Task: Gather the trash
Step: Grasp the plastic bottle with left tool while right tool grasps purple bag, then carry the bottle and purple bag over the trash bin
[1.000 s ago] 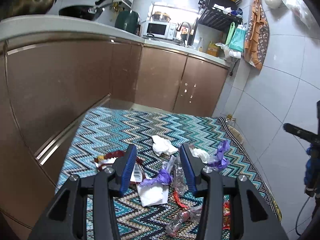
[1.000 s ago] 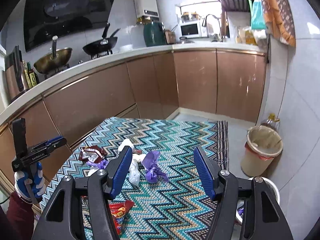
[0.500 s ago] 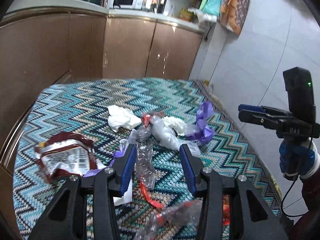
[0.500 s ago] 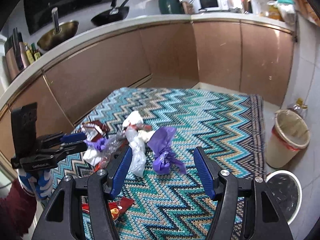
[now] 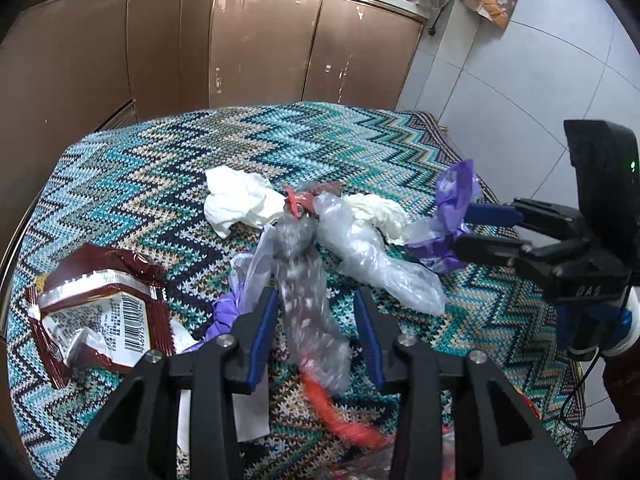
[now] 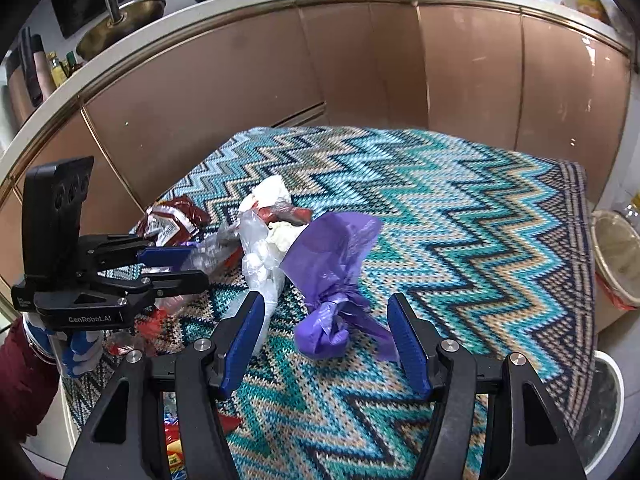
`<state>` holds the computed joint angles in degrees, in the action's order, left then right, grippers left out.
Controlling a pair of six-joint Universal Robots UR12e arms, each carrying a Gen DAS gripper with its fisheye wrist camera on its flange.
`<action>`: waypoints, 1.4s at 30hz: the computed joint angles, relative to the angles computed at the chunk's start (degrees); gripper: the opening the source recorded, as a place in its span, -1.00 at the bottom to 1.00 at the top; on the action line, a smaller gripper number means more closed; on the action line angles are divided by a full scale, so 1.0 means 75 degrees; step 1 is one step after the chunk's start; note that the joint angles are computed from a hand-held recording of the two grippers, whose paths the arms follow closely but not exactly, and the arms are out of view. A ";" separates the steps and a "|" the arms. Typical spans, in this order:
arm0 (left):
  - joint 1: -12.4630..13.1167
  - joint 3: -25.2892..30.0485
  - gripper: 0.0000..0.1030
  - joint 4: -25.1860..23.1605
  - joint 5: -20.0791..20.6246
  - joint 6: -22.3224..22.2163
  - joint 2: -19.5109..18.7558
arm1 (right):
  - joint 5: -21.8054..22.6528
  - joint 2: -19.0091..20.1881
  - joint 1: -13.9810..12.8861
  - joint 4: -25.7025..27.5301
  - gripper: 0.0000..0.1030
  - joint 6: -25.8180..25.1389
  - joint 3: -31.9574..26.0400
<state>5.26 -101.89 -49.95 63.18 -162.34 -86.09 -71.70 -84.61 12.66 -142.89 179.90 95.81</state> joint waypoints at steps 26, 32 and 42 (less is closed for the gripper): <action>0.0080 -0.0234 -0.87 0.0668 -0.0056 -0.0751 0.0484 | 0.0088 -0.0657 -0.0168 -0.0103 -0.43 0.0177 0.0549; 0.0340 -0.0436 -0.88 0.0869 -0.0438 -0.0811 0.0988 | -0.0125 -0.1166 -0.0107 -0.0338 -0.43 0.0430 0.0783; 0.0668 -0.0867 -0.88 0.1093 -0.0869 -0.0761 0.1982 | -0.0635 -0.1996 0.0154 -0.0854 -0.43 0.0755 0.1226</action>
